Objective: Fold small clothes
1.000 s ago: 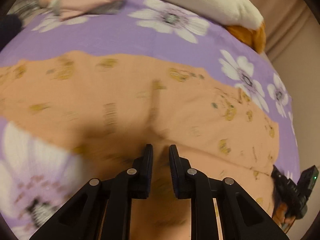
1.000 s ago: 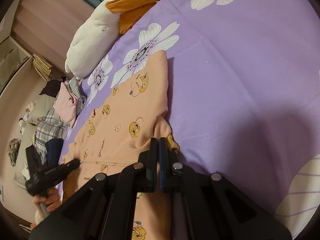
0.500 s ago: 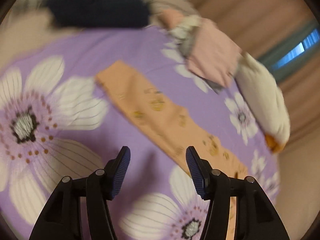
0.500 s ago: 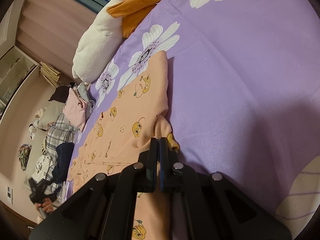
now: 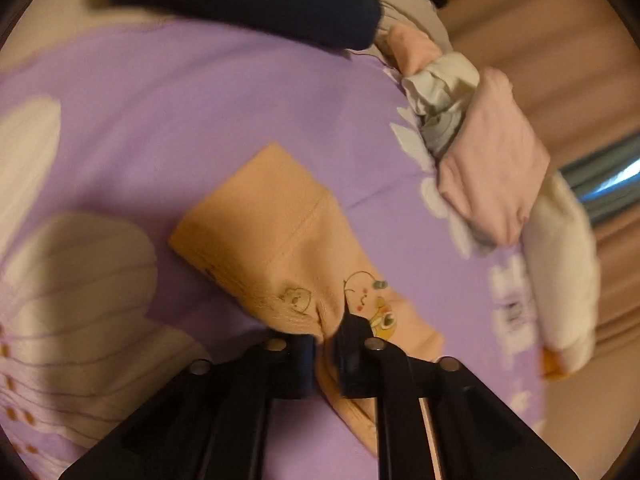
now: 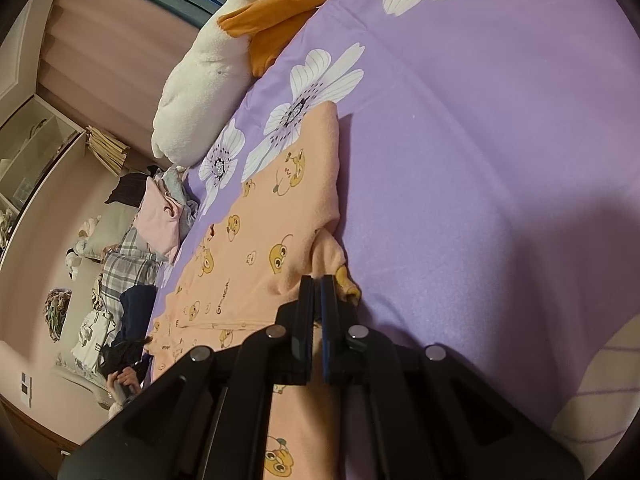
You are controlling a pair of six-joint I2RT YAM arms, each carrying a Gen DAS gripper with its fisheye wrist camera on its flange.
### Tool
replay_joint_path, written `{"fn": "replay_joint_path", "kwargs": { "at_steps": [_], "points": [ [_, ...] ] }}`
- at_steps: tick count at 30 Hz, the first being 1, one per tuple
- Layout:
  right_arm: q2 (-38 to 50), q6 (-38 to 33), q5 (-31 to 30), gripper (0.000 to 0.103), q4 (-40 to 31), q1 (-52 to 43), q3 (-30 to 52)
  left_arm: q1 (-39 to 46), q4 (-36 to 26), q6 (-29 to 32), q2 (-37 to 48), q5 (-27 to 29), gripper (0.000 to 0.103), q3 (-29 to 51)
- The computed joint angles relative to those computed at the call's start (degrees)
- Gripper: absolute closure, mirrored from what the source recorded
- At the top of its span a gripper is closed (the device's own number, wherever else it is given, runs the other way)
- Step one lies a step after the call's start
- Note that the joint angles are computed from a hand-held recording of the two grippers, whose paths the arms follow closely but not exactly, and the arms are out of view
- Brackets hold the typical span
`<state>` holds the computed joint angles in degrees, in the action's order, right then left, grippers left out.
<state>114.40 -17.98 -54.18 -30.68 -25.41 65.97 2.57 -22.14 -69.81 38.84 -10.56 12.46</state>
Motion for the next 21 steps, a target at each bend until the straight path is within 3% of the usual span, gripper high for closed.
{"fn": "replay_joint_path", "kwargs": {
  "at_steps": [3,4,6,8,12,14,18,21],
  "points": [
    [0.2,-0.1,0.0,0.101,-0.1,0.0,0.2,-13.4,-8.6,-3.7,9.8,-14.8,0.095,7.6],
    [0.2,-0.1,0.1,0.101,-0.1,0.0,0.2,-16.3,-10.8,-4.6,12.9,-17.4,0.096,10.0],
    [0.0,-0.1,0.4,0.101,0.0,0.1,0.2,-20.3,-11.9,-4.5,14.2,-18.5,0.099,12.6],
    [-0.5,0.3,1.2,0.101,1.0,0.5,-0.4,-25.4,-8.4,-2.5,13.6,-16.0,0.099,14.9],
    [-2.0,0.6,3.4,0.101,3.4,2.2,-1.9,-41.7,-16.5,-2.9,35.4,-27.8,0.099,37.9],
    [-2.3,0.7,3.7,0.101,4.1,2.4,-2.3,-48.0,-16.9,2.4,47.4,-28.5,0.099,51.8],
    [-1.9,0.8,3.7,0.101,3.7,2.3,-1.7,-54.5,-14.4,10.6,68.4,-23.6,0.099,74.9],
    [-2.1,0.8,3.8,0.101,3.7,2.4,-1.8,-56.2,-20.2,15.4,85.4,-20.7,0.099,95.0]
  ]
}}
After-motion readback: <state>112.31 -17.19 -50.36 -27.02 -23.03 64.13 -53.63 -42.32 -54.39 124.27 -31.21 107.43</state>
